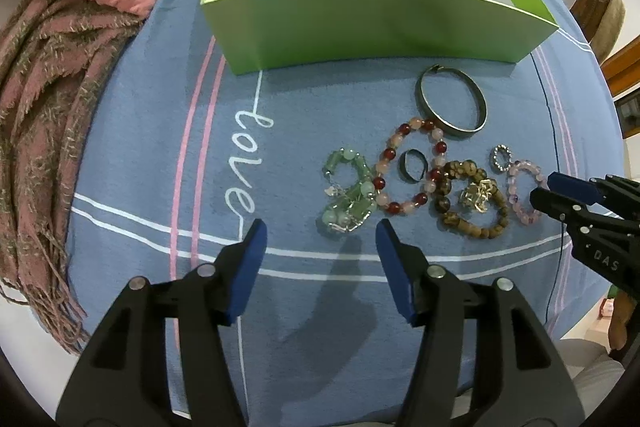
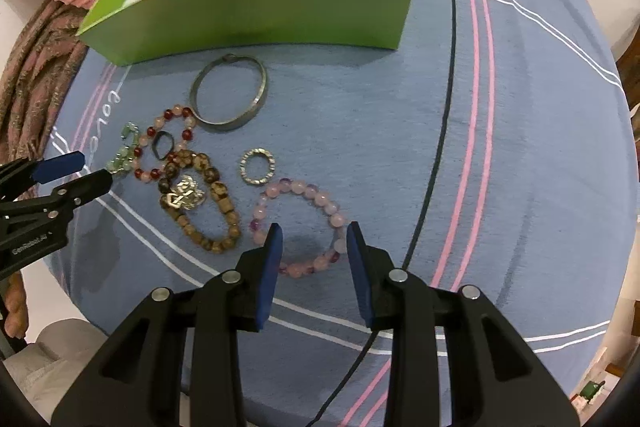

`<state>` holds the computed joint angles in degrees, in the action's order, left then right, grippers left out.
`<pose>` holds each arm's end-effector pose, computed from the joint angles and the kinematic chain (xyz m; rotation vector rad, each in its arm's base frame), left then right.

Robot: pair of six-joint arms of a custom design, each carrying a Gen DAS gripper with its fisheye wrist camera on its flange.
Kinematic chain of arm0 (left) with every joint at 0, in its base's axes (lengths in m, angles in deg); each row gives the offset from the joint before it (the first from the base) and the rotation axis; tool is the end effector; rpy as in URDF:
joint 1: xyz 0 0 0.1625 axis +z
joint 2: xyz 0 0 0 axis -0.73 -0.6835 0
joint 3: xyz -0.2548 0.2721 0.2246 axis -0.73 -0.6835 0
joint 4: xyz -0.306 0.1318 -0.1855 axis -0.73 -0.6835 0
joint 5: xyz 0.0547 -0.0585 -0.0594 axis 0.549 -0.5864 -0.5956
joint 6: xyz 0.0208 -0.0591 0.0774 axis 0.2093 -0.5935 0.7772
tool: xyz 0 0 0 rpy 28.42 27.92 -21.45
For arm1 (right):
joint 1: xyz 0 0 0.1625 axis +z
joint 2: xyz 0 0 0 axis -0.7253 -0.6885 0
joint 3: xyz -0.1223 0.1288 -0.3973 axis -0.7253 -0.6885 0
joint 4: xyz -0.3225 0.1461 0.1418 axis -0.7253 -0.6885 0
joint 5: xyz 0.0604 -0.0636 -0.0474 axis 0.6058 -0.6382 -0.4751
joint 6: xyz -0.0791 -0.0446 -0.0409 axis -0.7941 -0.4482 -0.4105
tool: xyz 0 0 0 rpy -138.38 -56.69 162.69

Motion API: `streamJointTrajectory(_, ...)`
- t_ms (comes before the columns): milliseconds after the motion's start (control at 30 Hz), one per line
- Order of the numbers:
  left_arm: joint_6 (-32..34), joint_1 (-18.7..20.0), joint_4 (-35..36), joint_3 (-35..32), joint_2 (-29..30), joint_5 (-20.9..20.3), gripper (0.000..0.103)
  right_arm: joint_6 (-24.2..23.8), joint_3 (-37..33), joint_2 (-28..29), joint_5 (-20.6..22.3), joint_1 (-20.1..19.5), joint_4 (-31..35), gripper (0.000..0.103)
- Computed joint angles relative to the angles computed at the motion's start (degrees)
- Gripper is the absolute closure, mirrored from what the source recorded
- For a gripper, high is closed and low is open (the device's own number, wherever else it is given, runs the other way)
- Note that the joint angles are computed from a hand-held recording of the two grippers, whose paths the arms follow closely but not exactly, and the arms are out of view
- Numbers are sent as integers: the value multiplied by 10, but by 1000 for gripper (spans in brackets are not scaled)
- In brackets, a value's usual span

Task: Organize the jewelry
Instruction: 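Move both tools back over the remaining bracelets, then grasp the green jade bracelet with the left tool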

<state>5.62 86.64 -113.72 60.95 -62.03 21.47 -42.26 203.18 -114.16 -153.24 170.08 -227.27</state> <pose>-0.1341 -0.3614 0.2990 -0.0316 2.3789 -0.2987 0.3481 -0.3875 0.0596 0.5417 -2.4269 0.0440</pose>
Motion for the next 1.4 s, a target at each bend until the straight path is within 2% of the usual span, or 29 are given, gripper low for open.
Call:
streamJointTrajectory(300,17,12,-18,12,-2,-4,45,-11,4,12,-24,1,-17,69)
streamJointTrajectory(433,26,15,-27,12,12,-4,46,2,12,32,-34,30,-32,70)
streamJointTrajectory(567,26,6,-23,13,21,0,47,3,13,37,-30,40,-36,77)
streamJointTrajectory(700,28,4,-22,10,38,6,67,8,11,40,-26,47,-34,80)
streamJointTrajectory(800,33,3,-33,13,41,6,76,7,10,40,-25,47,-34,82)
streamJointTrajectory(867,32,4,-37,13,41,5,78,7,10,40,-26,46,-34,83)
streamJointTrajectory(900,32,5,-39,13,38,5,83,9,10,39,-25,47,-33,83)
streamJointTrajectory(1133,23,12,-38,17,8,1,94,21,6,39,-22,49,-26,88)
streamJointTrajectory(1333,29,20,-42,18,-10,3,94,37,2,32,-7,49,-16,91)
streamJointTrajectory(1400,29,18,-23,19,-35,2,94,38,4,26,-1,44,-16,94)
